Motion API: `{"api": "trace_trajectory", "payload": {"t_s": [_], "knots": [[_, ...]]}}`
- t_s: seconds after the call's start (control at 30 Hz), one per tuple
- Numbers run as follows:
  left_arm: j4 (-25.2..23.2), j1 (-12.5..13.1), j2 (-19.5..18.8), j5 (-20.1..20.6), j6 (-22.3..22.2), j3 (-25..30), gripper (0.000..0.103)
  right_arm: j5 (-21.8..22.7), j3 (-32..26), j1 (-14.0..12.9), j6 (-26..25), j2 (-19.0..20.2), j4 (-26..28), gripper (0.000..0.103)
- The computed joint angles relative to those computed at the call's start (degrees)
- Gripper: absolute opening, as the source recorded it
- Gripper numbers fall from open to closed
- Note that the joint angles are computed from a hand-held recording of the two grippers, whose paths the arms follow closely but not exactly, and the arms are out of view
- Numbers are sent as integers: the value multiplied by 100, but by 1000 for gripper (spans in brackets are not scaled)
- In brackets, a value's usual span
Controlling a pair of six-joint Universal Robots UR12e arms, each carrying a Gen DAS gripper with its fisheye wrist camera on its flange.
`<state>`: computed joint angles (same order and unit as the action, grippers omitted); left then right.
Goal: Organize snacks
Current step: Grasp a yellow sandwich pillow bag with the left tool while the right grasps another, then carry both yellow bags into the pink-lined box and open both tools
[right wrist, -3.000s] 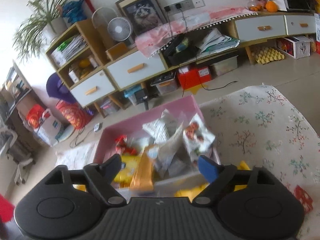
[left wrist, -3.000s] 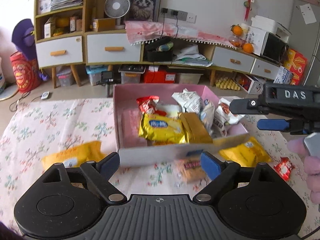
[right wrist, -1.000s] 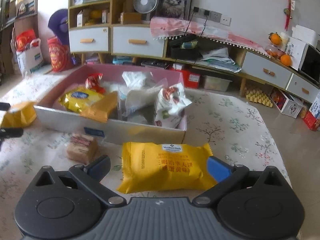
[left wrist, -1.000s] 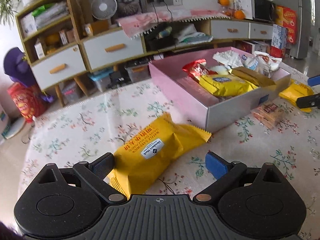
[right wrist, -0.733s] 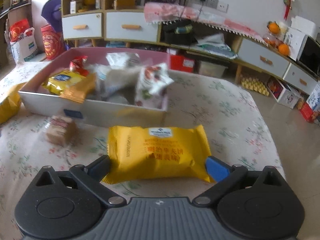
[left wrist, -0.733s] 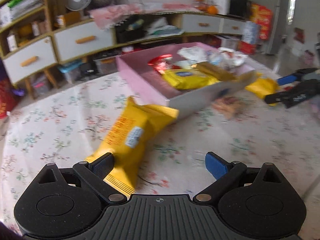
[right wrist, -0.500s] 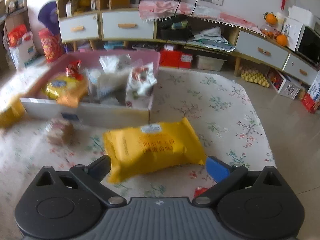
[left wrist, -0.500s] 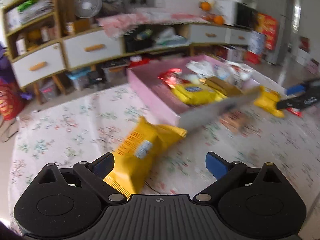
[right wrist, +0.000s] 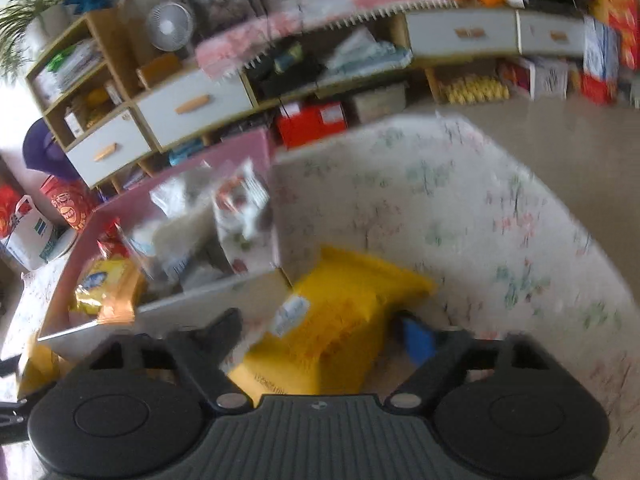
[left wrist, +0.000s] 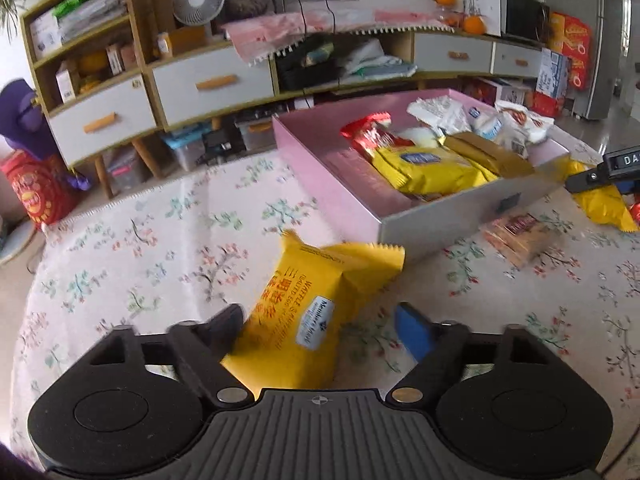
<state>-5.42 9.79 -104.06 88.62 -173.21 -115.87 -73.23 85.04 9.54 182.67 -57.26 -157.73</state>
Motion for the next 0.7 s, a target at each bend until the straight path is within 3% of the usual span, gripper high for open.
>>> {"api": "trace_trajectory", "payload": {"t_s": [0.07, 0.1, 0.37, 0.5, 0.7], "knots": [[-309, 14, 34, -129, -174, 40, 49, -77, 2, 22, -223, -32, 104, 44], [-319, 20, 45, -185, -314, 34, 47, -47, 8, 17, -245, -53, 164, 41], [-722, -125, 191, -152, -1040, 28, 43, 105, 160, -16, -366, -250, 498, 35], [-838, -319, 259, 117, -1190, -6, 43, 429, 200, -63, -490, -343, 832, 33], [-975, -467, 325, 210, -1645, -19, 44, 679, 359, -23, -1087, -531, 1183, 30]]}}
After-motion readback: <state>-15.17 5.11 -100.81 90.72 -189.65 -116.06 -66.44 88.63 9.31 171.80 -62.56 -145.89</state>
